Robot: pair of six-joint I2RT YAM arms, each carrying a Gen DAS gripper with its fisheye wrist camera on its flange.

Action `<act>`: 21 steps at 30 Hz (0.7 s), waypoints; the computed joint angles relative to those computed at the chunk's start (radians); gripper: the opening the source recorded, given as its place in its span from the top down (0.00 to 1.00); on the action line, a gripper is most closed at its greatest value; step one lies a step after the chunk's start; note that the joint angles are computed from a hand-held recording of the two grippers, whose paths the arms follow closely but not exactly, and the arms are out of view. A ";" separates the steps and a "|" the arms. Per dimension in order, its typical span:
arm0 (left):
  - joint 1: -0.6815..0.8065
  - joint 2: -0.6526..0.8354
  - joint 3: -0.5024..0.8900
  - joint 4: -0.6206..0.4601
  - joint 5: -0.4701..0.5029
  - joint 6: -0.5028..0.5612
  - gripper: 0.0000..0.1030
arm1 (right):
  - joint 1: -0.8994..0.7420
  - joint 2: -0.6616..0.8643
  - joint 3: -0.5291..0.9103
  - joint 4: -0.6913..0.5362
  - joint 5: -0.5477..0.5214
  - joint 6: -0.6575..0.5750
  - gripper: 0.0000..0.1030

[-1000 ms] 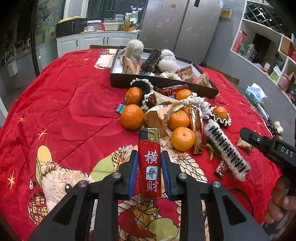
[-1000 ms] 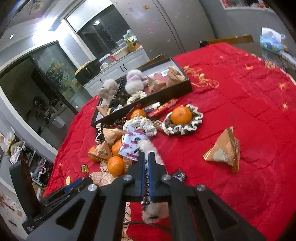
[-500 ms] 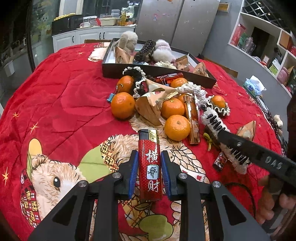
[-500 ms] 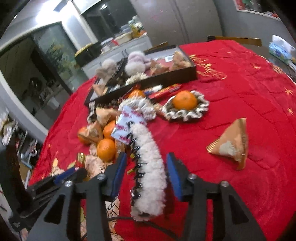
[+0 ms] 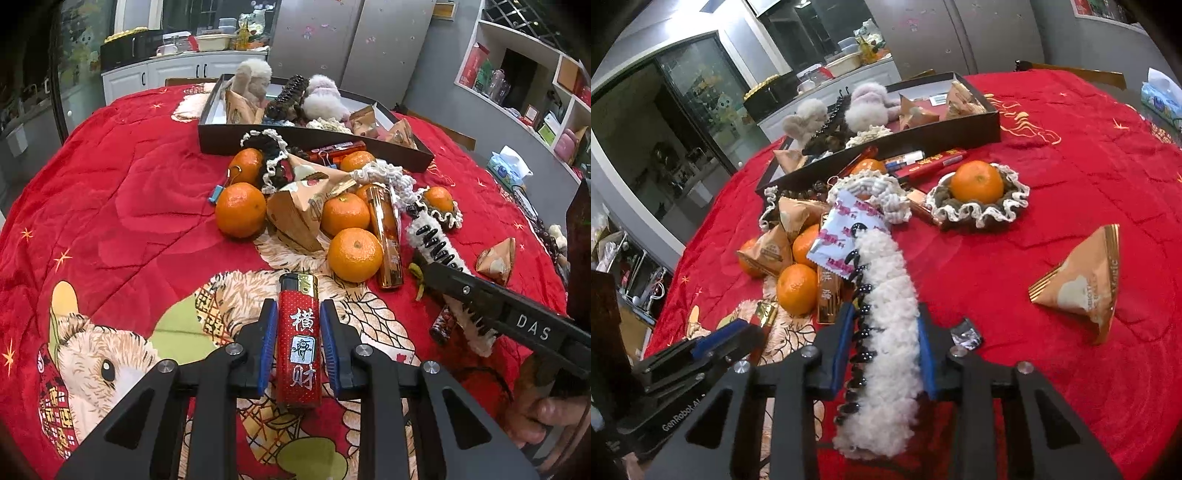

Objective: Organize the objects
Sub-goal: 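Lift and carry both held items over the tray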

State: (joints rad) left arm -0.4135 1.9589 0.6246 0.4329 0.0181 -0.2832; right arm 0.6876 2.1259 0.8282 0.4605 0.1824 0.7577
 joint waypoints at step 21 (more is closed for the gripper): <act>-0.013 0.013 0.003 0.008 0.009 0.099 0.78 | 0.002 -0.109 -0.110 0.111 -0.011 -0.001 0.70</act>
